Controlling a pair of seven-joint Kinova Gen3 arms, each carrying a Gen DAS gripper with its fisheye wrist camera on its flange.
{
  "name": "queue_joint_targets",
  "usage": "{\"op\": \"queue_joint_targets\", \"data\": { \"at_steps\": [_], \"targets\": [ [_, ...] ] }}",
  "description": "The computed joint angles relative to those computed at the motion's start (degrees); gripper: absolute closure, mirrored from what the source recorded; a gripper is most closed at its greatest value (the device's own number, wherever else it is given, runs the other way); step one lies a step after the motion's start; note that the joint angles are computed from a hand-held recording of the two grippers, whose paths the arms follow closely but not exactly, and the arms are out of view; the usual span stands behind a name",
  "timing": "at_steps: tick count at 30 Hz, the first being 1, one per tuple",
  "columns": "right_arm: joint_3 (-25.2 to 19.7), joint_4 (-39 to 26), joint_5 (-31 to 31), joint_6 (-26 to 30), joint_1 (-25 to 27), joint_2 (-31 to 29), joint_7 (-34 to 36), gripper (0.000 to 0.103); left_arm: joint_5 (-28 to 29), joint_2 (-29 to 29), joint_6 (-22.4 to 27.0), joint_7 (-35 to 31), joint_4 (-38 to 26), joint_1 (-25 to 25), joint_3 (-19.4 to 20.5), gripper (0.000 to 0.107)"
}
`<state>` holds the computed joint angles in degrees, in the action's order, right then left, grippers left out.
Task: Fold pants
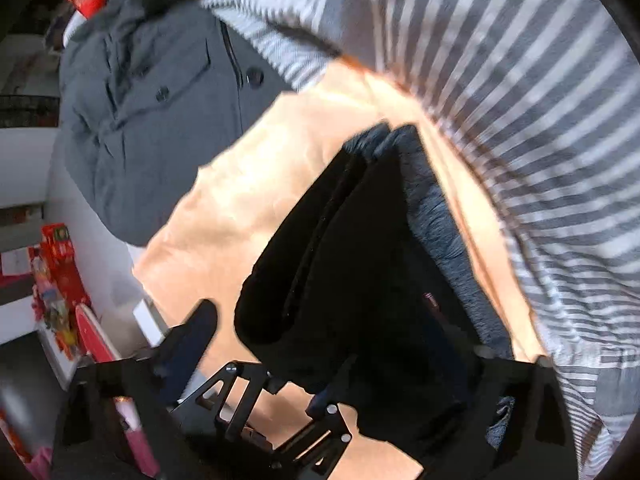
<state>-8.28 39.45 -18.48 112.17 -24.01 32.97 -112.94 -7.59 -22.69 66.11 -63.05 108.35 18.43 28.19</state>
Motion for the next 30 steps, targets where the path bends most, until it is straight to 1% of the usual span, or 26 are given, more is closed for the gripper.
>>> {"op": "queue_joint_targets", "data": {
  "at_steps": [1,2,3,4,5,8,9,13,16,17,19,20,21,22,23,25,27,28,29,30],
  "targets": [
    [0.95,1.59,-1.4,-0.64,0.14,-0.23,-0.05,0.059,0.31,0.02,0.14,-0.24,-0.09,0.22,-0.31,0.082],
    [2.97,4.24,-2.81,-2.21,0.05,-1.48,0.84,0.075,0.51,0.08,0.38,-0.32,-0.23,0.32,-0.41,0.082],
    [4.44,6.89,-3.28,-4.54,-0.14,-3.37,1.56,0.076,0.71,-0.1,0.49,-0.45,-0.39,0.51,-0.54,0.082],
    [5.13,9.55,-4.01,-6.87,-0.13,-4.67,2.57,0.08,0.9,-0.35,0.51,-0.8,-0.59,0.75,-0.76,0.082],
    [4.77,12.2,-4.31,-9.2,0.94,-6.74,2.73,0.081,1.15,-0.57,0.63,-1.23,-0.93,0.98,-0.92,0.082],
    [-0.56,20.17,-4.35,-15.27,8.04,-13.95,2.03,0.082,1.92,-0.99,1.07,-2.56,-2.61,1.65,-0.51,0.082],
    [-0.93,22.82,-5.5,-16.95,9.98,-16.15,2.45,0.082,2.11,-1.18,1.24,-3.05,-3.45,1.96,0.02,0.082],
    [2.59,33.44,-12.38,-21.36,15.89,-26.13,5.62,0.082,3.1,-1.39,2.31,-4.06,-6.91,2.38,2.5,0.082],
    [6.21,40.88,-16.7,-23.82,18.97,-33.52,8.63,0.082,3.95,-0.59,3.47,-4.5,-10.36,2.63,5.05,0.082],
    [7.83,43.25,-18.75,-23.63,20.69,-36.17,9.86,0.082,4.15,-0.28,4.03,-4.35,-11.7,2.67,6.19,0.082],
    [11.08,47.13,-20.88,-23.93,22.21,-40.9,11.28,0.082,4.41,0.81,4.97,-3.98,-14.71,2.73,9.1,0.082],
    [13.66,48.95,-21.45,-23.76,22.03,-43.51,11.75,0.082,4.46,1.26,5.31,-3.76,-15.65,2.88,9.89,0.082],
    [15.55,50.61,-21.95,-23.28,22.9,-46.17,12.23,0.082,4.02,2.54,5.81,-2.6,-17.23,4.09,11.15,0.082],
    [17.19,52.44,-22.59,-22.21,24.83,-48.82,12.59,0.082,3.11,4.14,6.18,-0.84,-18.56,6.36,11.78,0.082],
    [18.63,54.41,-22.59,-22.07,25.69,-51.35,12.93,0.082,1.6,5.95,6.51,1.29,-19.75,9.02,12.33,0.082],
    [23.29,56.81,-21.76,-21.18,25.56,-55.43,12.98,0.082,-2.67,10.09,7.38,5.85,-22.45,13.94,15.23,0.082],
    [28.24,59.58,-21.07,-19.68,26.99,-59.65,13.83,0.082,-7.33,14.17,7.62,9.29,-24.59,17.07,20.27,0.082],
    [30.89,61.18,-20.48,-18.62,28.36,-61.86,14.23,0.082,-9.66,16.11,8.23,11.17,-25.57,17.77,22.93,0.082],
    [33.5,62.27,-19.74,-17.87,28.66,-63.52,14.42,0.082,-11.99,18.45,8.75,13.24,-26.6,18.93,25.58,0.082],
    [35.34,63.19,-18.5,-17.96,27.91,-65.31,13.69,0.082,-14.32,20.76,9.38,15.5,-27.51,19.92,28.23,0.082]
  ]
}}
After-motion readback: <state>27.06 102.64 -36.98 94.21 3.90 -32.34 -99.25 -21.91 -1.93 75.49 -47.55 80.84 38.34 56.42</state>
